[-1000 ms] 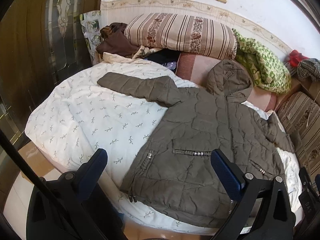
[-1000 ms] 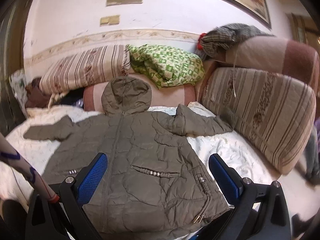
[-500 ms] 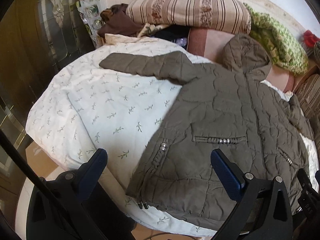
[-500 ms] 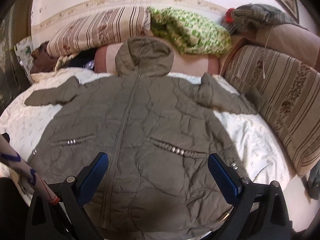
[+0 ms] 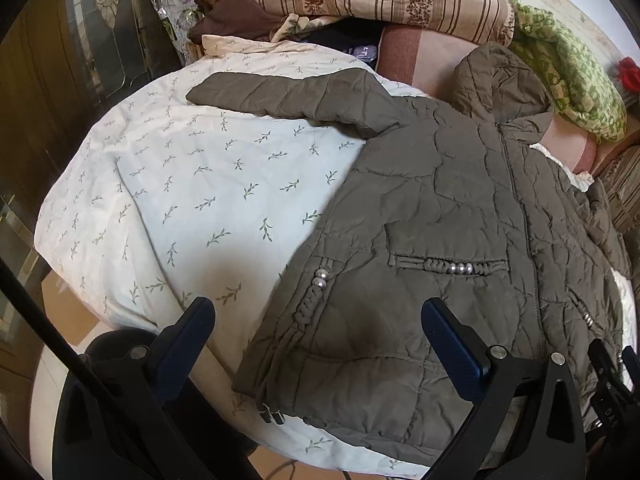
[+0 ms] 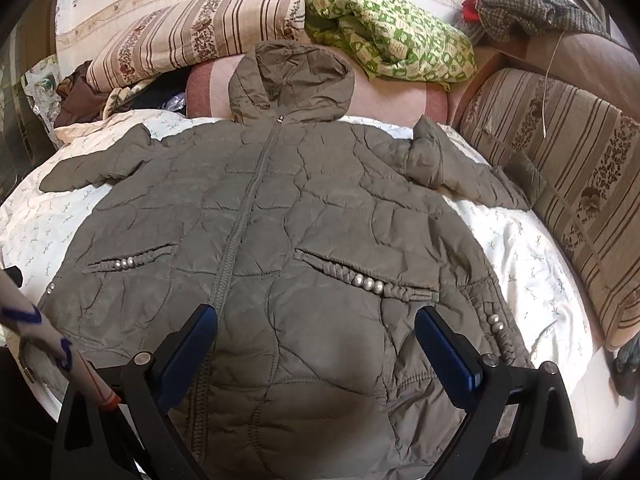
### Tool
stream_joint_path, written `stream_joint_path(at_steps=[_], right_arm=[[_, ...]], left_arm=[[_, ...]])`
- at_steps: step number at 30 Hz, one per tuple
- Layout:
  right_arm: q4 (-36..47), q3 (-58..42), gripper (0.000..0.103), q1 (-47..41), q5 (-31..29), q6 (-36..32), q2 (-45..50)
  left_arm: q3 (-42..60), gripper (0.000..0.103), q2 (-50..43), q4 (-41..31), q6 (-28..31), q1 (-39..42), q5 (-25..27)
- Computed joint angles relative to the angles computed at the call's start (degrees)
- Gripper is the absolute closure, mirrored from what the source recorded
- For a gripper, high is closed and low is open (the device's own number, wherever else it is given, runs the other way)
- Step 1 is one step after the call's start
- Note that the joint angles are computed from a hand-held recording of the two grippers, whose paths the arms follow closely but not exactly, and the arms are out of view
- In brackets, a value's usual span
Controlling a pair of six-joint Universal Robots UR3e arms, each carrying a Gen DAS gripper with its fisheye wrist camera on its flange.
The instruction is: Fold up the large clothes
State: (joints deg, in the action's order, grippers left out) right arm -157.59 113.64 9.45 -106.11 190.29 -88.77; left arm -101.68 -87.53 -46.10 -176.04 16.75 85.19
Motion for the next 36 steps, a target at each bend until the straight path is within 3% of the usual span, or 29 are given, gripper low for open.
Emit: stream_joint_path(at_steps=[21,36], right_arm=[[0.18,-1.73,0.002,0.47,-0.07,0.38,3.36],[0.99,-8.55,0.002,1.96,-0.31,-0.41,9.46]], left_arm=[[1.89,0.0,-3.85,-0.33,0.81,2.2,-1.04],[5.17,0.0,-8.72,0.48,0.66,3.44,-0.43]])
